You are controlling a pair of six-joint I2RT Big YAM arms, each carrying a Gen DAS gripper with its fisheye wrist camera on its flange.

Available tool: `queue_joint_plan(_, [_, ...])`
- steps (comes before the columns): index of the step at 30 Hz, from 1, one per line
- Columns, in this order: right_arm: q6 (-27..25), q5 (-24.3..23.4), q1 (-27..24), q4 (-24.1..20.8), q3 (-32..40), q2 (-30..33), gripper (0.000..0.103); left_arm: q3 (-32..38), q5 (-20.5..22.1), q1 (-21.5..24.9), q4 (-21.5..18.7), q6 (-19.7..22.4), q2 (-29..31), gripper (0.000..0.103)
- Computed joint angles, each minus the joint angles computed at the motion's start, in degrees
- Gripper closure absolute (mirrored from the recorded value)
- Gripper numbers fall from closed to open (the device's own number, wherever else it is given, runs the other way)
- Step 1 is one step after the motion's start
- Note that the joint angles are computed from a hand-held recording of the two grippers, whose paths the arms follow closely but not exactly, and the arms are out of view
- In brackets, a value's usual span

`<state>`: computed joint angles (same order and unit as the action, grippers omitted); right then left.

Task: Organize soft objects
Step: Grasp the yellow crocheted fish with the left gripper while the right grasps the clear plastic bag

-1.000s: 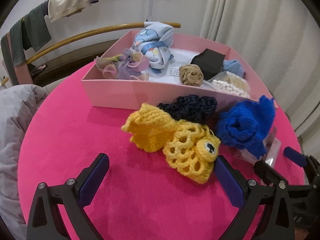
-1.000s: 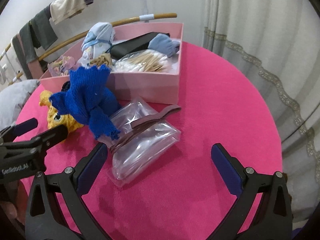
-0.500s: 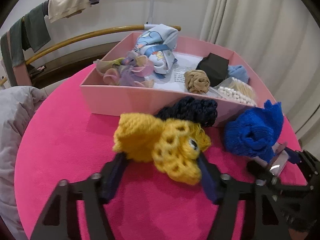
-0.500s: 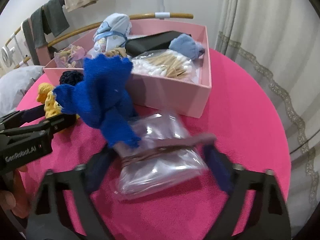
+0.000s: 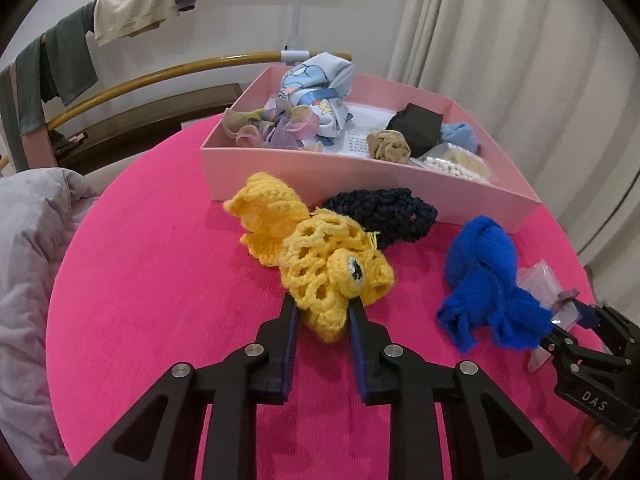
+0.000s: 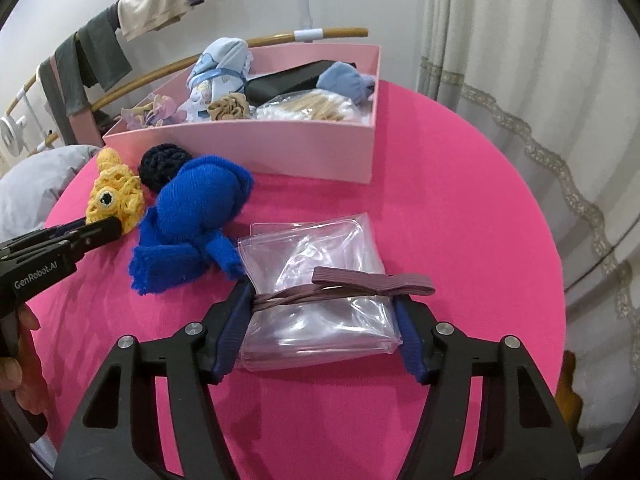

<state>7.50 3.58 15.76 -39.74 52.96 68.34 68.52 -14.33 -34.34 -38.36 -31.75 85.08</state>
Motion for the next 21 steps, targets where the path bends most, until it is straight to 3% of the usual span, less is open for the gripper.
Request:
queue_joint_plan(14, [2.5,0.9,0.8,-2.0,-1.8,-5.9,0.042,-5.1,-1.2,-2.1,-0.6,-1.9,-7.3,0.086])
queue_joint_plan(17, [2.7,0.9,1.2,-2.3,-2.1,-6.4,0.042,-4.5,-1.7,-2.0,-2.6,-2.5,-6.7,0.081])
queue_joint_plan(19, [2.8,0.8,1.3,-2.4,-2.3,-6.7,0.042,-4.0,-2.6,-1.7,-3.4,-3.5,-6.0,0.059])
queue_joint_plan(20, [2.8,0.8,1.3,-2.5,-2.4,-6.8,0.042,-3.9,-3.0,-1.5,-3.3,-3.8,-5.7,0.032])
queue_joint_plan(21, [2.9,0.9,1.5,-2.6,-2.5,-7.0,0.042,-4.1,-3.5,-1.4,-2.6,-4.1,-5.8,0.016])
